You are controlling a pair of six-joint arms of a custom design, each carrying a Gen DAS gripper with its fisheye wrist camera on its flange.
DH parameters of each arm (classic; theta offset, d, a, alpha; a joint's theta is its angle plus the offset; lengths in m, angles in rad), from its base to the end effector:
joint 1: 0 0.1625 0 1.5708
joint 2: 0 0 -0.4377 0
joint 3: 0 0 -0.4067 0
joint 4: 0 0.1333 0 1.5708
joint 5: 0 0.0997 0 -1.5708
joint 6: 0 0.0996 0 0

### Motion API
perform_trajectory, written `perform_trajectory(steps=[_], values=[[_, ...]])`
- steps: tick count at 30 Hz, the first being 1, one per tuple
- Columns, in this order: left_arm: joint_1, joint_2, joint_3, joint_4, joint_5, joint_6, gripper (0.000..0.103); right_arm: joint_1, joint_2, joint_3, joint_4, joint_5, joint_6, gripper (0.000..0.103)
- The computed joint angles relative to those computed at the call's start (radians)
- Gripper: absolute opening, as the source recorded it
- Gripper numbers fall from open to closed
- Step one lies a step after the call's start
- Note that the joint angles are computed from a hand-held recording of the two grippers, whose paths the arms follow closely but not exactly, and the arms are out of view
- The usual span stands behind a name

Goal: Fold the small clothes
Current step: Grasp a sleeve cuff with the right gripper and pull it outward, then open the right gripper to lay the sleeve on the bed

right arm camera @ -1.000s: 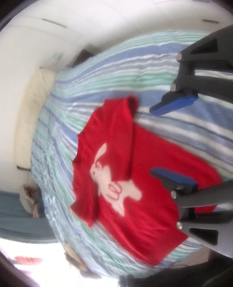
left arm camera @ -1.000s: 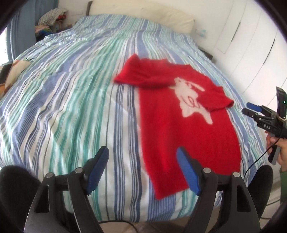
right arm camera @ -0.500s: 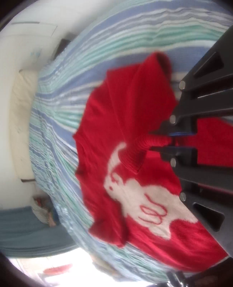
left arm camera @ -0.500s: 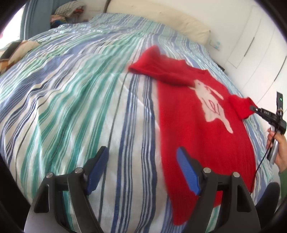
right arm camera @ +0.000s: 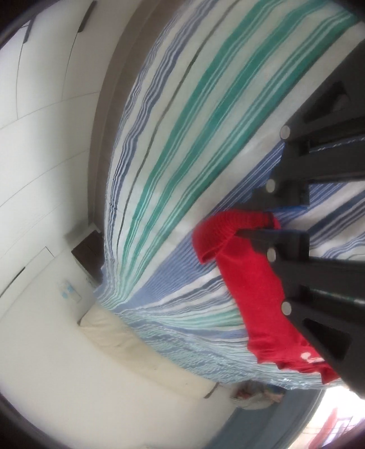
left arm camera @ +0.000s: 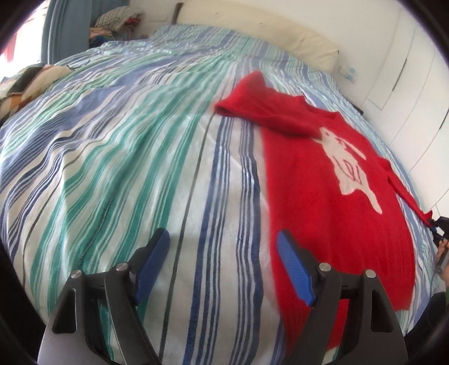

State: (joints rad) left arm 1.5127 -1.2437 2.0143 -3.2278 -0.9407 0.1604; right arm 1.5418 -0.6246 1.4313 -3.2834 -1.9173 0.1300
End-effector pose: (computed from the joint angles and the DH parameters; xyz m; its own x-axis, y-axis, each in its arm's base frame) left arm 0.1593 -0.5680 0.3201 -0.8166 -0.3028 -0.4915 0.1693 0.6883 -0.7054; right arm 0.0771 -0.7742 0.1455 -0.9222 0.3719 0.1057 0.1386 0.5733 -0.8075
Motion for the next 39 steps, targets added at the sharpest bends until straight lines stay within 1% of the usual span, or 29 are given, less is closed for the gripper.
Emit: perform_trajectory(steps=[2, 4, 5, 6, 7, 8, 9, 10, 13, 15, 19, 22, 24, 25, 26, 28, 29, 30, 31, 32, 33, 35, 36, 37, 38, 39], values=[[-0.001, 0.007, 0.001, -0.012, 0.009, 0.010, 0.082, -0.011, -0.007, 0.007, 0.008, 0.048, 0.043, 0.017], [-0.001, 0.016, -0.003, -0.016, 0.015, 0.022, 0.084, -0.022, -0.014, 0.021, 0.004, 0.086, 0.077, 0.042], [-0.001, 0.019, -0.004, -0.019, 0.019, 0.026, 0.085, -0.025, -0.013, 0.022, 0.006, 0.096, 0.086, 0.045], [-0.003, 0.022, -0.004, -0.024, 0.023, 0.031, 0.086, -0.025, -0.012, 0.022, 0.009, 0.098, 0.087, 0.046], [-0.003, 0.025, -0.004, -0.027, 0.026, 0.036, 0.086, -0.022, -0.011, 0.021, 0.017, 0.086, 0.078, 0.044], [-0.004, 0.027, -0.004, -0.030, 0.029, 0.042, 0.086, -0.017, -0.012, 0.019, 0.028, 0.064, 0.064, 0.038], [-0.005, 0.028, -0.004, -0.032, 0.031, 0.046, 0.086, -0.008, -0.011, 0.018, 0.027, 0.010, 0.047, 0.005], [-0.004, 0.028, -0.003, -0.034, 0.030, 0.050, 0.086, 0.002, -0.003, 0.006, 0.021, -0.059, 0.032, 0.004], [-0.003, 0.025, 0.000, -0.034, 0.026, 0.055, 0.086, 0.023, 0.011, -0.010, 0.012, -0.193, 0.011, 0.004], [-0.004, 0.026, -0.001, -0.035, 0.028, 0.057, 0.086, 0.022, 0.010, -0.014, 0.030, -0.216, 0.014, 0.003], [-0.011, 0.033, 0.001, -0.044, 0.051, 0.078, 0.086, 0.039, 0.038, -0.058, 0.066, -0.341, -0.024, 0.003], [-0.024, 0.029, 0.004, -0.030, 0.079, 0.085, 0.086, 0.041, 0.047, -0.073, 0.096, -0.368, -0.025, 0.003], [-0.038, 0.017, 0.007, -0.008, 0.097, 0.090, 0.086, 0.051, 0.058, -0.085, 0.095, -0.394, -0.045, 0.003], [-0.046, 0.009, 0.008, 0.003, 0.104, 0.095, 0.086, 0.054, 0.056, -0.081, 0.089, -0.405, -0.051, 0.005], [-0.056, 0.000, 0.008, 0.011, 0.108, 0.104, 0.086, 0.057, 0.052, -0.073, 0.081, -0.409, -0.053, 0.010], [-0.080, -0.011, -0.006, 0.014, 0.099, 0.154, 0.086, 0.068, 0.047, -0.057, 0.049, -0.447, -0.051, 0.036], [-0.095, -0.008, -0.022, 0.002, 0.095, 0.198, 0.086, 0.075, 0.047, -0.051, 0.017, -0.466, -0.055, 0.044], [-0.110, 0.000, -0.046, -0.012, 0.088, 0.251, 0.086, 0.084, 0.048, -0.045, -0.031, -0.494, -0.069, 0.058], [-0.123, 0.015, -0.080, -0.023, 0.073, 0.308, 0.087, 0.095, 0.054, -0.041, -0.099, -0.532, -0.101, 0.062], [-0.134, 0.033, -0.120, -0.017, 0.051, 0.360, 0.089, 0.106, 0.060, -0.040, -0.169, -0.560, -0.144, 0.062], [-0.139, 0.051, -0.173, 0.031, 0.020, 0.396, 0.094, 0.114, 0.064, -0.040, -0.237, -0.569, -0.193, 0.063], [-0.134, 0.104, -0.317, 0.226, -0.061, 0.433, 0.094, 0.127, 0.076, -0.049, -0.354, -0.567, -0.288, 0.063], [-0.126, 0.148, -0.405, 0.331, -0.085, 0.440, 0.094, 0.134, 0.084, -0.056, -0.397, -0.565, -0.324, 0.063], [-0.118, 0.203, -0.500, 0.436, -0.093, 0.433, 0.094, 0.138, 0.089, -0.064, -0.425, -0.557, -0.353, 0.065], [-0.109, 0.262, -0.604, 0.540, -0.081, 0.406, 0.093, 0.143, 0.091, -0.065, -0.442, -0.547, -0.370, 0.066], [-0.104, 0.322, -0.707, 0.645, -0.053, 0.361, 0.091, 0.146, 0.093, -0.062, -0.451, -0.538, -0.377, 0.067]])
